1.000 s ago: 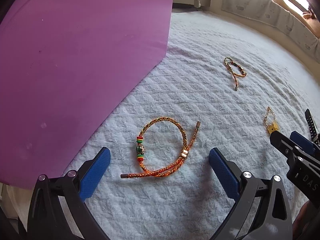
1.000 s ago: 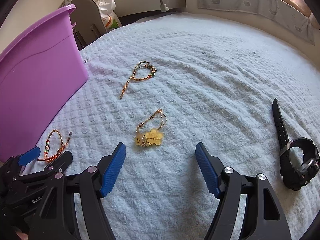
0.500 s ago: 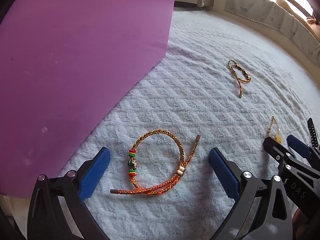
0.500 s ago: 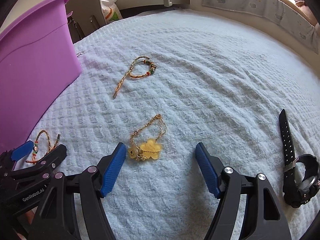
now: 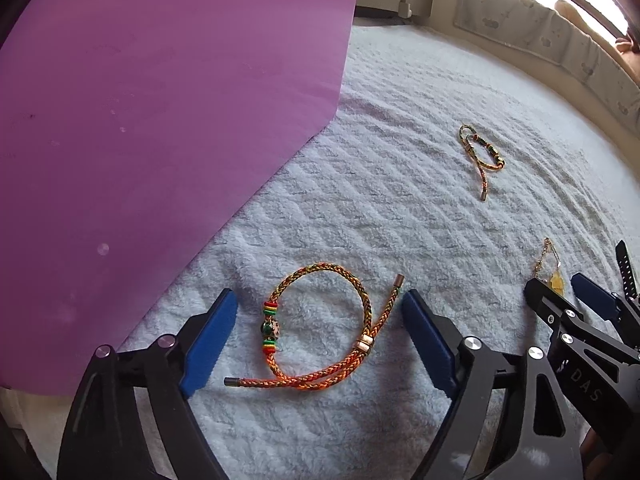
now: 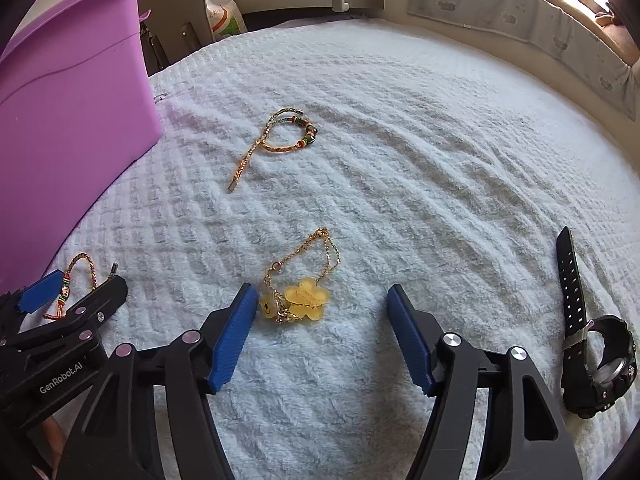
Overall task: Organize jewelry
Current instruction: 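Grasp the orange braided bracelet with the left tool while the right tool grasps the gold flower-charm chain, then lift the orange bracelet and gold chain and carry them over the pink tub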
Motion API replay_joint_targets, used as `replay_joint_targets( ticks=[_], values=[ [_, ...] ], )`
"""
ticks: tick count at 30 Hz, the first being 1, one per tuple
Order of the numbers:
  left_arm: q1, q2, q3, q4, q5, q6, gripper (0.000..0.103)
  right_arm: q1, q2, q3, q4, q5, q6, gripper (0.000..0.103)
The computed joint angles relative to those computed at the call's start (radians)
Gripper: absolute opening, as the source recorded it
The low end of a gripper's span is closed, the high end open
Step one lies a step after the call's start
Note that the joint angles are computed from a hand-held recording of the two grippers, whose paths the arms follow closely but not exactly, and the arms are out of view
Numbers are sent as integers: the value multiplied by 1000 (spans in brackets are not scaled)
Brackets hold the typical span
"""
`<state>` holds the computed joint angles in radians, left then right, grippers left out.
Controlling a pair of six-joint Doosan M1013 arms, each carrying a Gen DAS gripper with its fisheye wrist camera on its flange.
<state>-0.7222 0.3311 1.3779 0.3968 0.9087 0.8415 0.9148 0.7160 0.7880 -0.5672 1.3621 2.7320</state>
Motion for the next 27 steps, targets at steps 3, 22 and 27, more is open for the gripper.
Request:
replay_joint_targets(
  ticks=[3,22,27],
  values=[
    [-11,-12,15,23,-13,2,63,7,17,-32,-8,27,-19,49],
    [-1,-45,41,-81,-59,97,11,18,-48,62,-9,-69,142,26],
    [-4,-69,62,-106,-89,150,11,35,-63,69,-32,-59,185,26]
  ],
)
